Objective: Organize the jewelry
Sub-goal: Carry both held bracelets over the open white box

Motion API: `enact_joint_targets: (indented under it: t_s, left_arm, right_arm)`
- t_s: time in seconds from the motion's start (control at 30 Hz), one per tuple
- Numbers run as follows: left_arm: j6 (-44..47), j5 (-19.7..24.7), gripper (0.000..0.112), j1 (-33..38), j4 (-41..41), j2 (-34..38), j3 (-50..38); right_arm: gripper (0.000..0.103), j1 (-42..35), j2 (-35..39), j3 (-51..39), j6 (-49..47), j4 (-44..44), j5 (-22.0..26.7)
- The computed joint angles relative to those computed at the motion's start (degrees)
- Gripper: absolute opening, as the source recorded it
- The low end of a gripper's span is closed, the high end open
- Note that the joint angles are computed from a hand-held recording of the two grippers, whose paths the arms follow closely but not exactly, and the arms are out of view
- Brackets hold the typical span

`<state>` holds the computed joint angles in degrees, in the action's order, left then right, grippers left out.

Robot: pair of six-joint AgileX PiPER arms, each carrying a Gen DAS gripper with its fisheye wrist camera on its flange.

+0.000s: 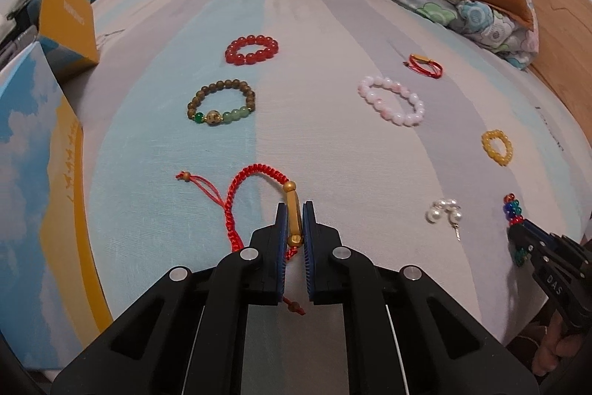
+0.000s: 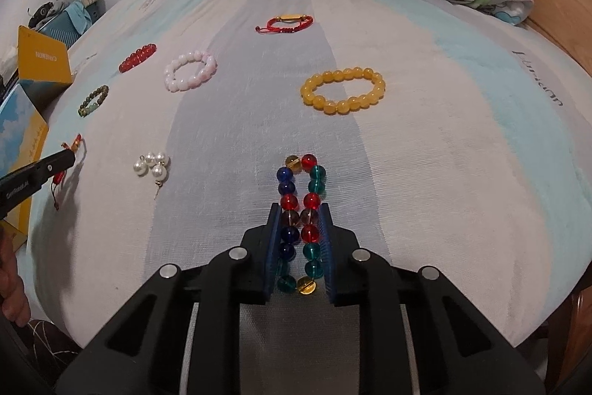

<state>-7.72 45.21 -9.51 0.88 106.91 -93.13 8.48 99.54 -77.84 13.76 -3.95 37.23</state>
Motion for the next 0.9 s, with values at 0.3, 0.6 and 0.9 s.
enact_joint_targets:
  t_s: [0.3, 0.6, 0.9]
  left_arm:
    - [-0.3, 3.7, 0.007, -1.3, 0.6, -3.8, 0.5]
    - [-1.9, 7.1, 0.007, -2.6, 3.0, -11.3, 3.8]
    - [-2.5, 9.9, 0.007, -3.6, 3.3, -17.4, 5.8]
  right_arm:
    - [0.019, -0.5, -2.5, -0.7, 1.6, 0.2, 2.2]
    - [0.019, -0.8, -7.0, -0.1, 1.9, -0.2, 5.8]
    - [0.019, -0.8, -8.4, -6.2, 1.4, 0.4, 13.4]
